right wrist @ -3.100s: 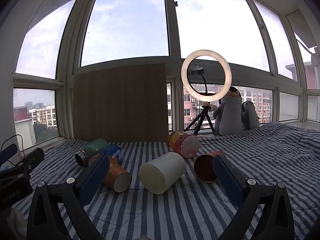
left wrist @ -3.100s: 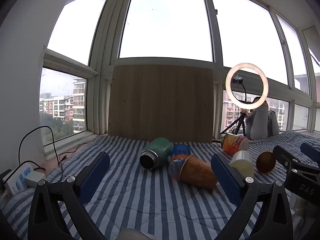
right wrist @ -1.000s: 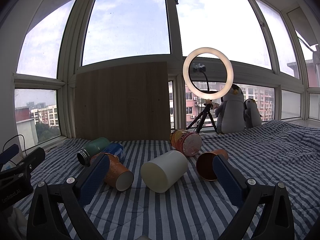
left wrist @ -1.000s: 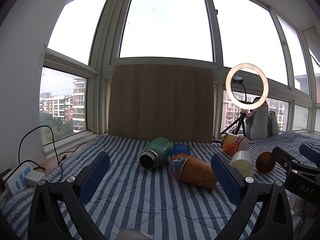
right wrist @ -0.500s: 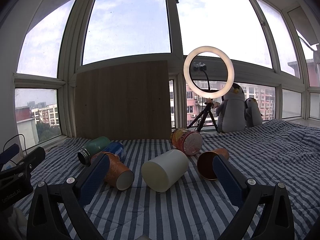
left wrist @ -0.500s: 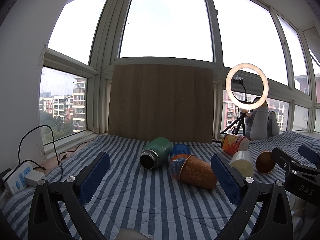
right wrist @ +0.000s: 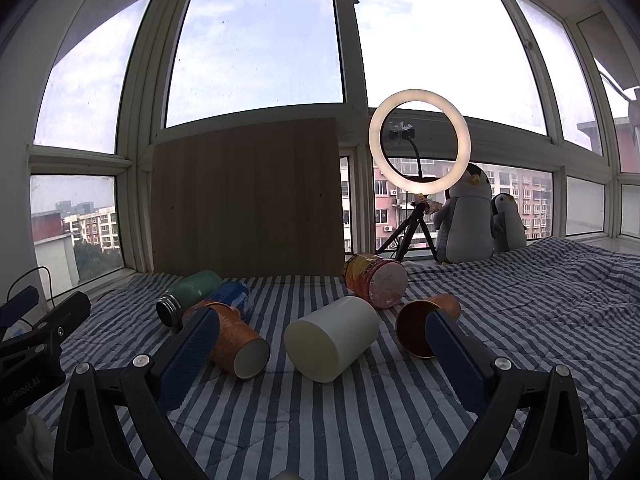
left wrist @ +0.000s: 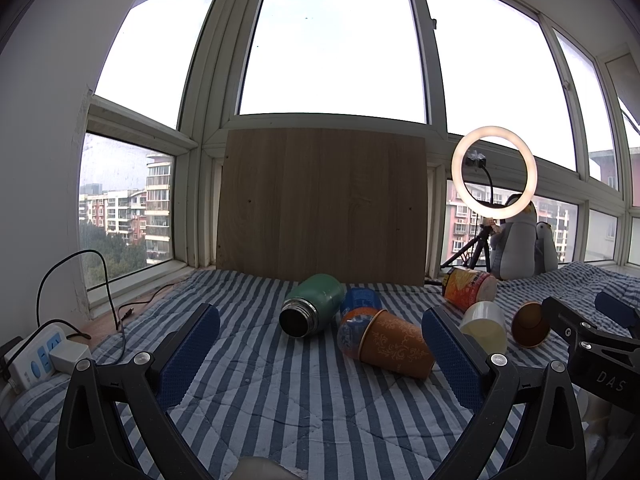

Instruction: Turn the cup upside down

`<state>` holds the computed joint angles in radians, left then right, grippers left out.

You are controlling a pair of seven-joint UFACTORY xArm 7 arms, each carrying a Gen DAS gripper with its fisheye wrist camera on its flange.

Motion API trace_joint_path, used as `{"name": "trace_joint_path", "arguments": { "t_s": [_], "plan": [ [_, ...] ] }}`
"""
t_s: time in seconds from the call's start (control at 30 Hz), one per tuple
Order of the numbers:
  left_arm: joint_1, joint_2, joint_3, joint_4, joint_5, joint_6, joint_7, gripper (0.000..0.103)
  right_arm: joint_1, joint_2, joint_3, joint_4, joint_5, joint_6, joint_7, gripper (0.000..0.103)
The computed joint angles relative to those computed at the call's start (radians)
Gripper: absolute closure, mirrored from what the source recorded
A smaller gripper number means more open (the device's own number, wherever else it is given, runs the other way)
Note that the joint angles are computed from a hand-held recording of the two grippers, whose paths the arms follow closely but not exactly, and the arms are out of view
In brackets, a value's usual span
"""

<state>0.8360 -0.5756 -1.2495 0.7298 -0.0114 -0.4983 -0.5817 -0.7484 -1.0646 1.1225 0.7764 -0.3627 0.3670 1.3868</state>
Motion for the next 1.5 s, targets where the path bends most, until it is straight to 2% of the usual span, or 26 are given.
{"name": "trace_joint_path", "arguments": {
  "t_s": [0.13, 0.27, 0.5, 0.7, 0.73, 0.77, 0.83, 0.87, 0.9, 0.97, 1.0, 1.07, 1.13, 1.23, 1.3, 1.37, 1.43, 1.5],
  "plan": [
    [-0.041, 0.011, 0.034, 0.000, 0.004, 0.020, 0.004, 0.001, 0.004, 0.027, -0.009, 0.001, 0.005, -0.005, -0.009, 0.001],
    [-0.092, 0.084, 0.078, 0.002, 0.025, 0.027, 0.049, 0.000, 0.015, 0.092, -0.027, 0.001, 0.004, -0.024, -0.028, 0.001],
    [-0.278, 0.284, 0.260, 0.057, 0.114, 0.140, 0.180, 0.001, 0.033, 0.241, -0.047, 0.035, -0.028, -0.019, -0.066, 0.001],
    [-0.412, 0.380, 0.414, 0.118, 0.148, 0.239, 0.283, 0.000, 0.036, 0.358, -0.047, 0.093, -0.082, 0.010, -0.095, 0.001],
    [-0.415, 0.399, 0.416, 0.139, 0.149, 0.260, 0.308, 0.001, 0.042, 0.375, -0.053, 0.099, -0.091, 0.012, -0.097, 0.001],
    [-0.383, 0.415, 0.382, 0.166, 0.143, 0.286, 0.336, 0.000, 0.046, 0.385, -0.056, 0.105, -0.102, 0.017, -0.094, 0.001],
    [-0.213, 0.441, 0.215, 0.228, 0.139, 0.341, 0.373, 0.000, 0.049, 0.395, -0.057, 0.117, -0.130, 0.031, -0.087, 0.001],
    [-0.160, 0.470, 0.162, 0.272, 0.179, 0.391, 0.361, 0.000, 0.053, 0.402, -0.060, 0.120, -0.141, 0.035, -0.083, 0.001],
    [-0.148, 0.511, 0.140, 0.315, 0.190, 0.445, 0.374, 0.001, 0.058, 0.415, -0.066, 0.126, -0.150, 0.037, -0.083, 0.001],
    [-0.220, 0.614, 0.173, 0.419, 0.168, 0.566, 0.440, 0.001, 0.078, 0.448, -0.080, 0.136, -0.167, 0.044, -0.082, 0.002],
    [-0.263, 0.662, 0.201, 0.475, 0.213, 0.624, 0.423, 0.001, 0.087, 0.465, -0.088, 0.141, -0.177, 0.046, -0.083, 0.003],
    [-0.395, 0.760, 0.293, 0.608, 0.325, 0.742, 0.376, 0.001, 0.100, 0.486, -0.097, 0.152, -0.203, 0.056, -0.080, 0.007],
    [-0.514, 0.848, 0.368, 0.735, 0.392, 0.846, 0.362, 0.001, 0.112, 0.496, -0.108, 0.154, -0.229, 0.057, -0.066, 0.008],
    [-0.657, 0.968, 0.446, 0.913, 0.423, 0.977, 0.371, 0.001, 0.138, 0.527, -0.132, 0.150, -0.256, 0.045, -0.039, 0.011],
    [-0.731, 1.018, 0.500, 0.991, 0.432, 1.023, 0.361, 0.001, 0.153, 0.567, -0.146, 0.158, -0.273, 0.037, -0.030, 0.014],
    [-0.778, 1.044, 0.549, 1.031, 0.432, 1.032, 0.349, 0.001, 0.156, 0.619, -0.149, 0.181, -0.298, 0.041, -0.029, 0.021],
    [-0.793, 1.046, 0.582, 1.027, 0.412, 1.011, 0.347, 0.001, 0.164, 0.695, -0.159, 0.219, -0.317, 0.042, -0.043, 0.027],
    [-0.792, 1.042, 0.603, 1.010, 0.380, 0.987, 0.366, 0.001, 0.186, 0.788, -0.185, 0.267, -0.320, 0.041, -0.068, 0.028]
  ]
}}
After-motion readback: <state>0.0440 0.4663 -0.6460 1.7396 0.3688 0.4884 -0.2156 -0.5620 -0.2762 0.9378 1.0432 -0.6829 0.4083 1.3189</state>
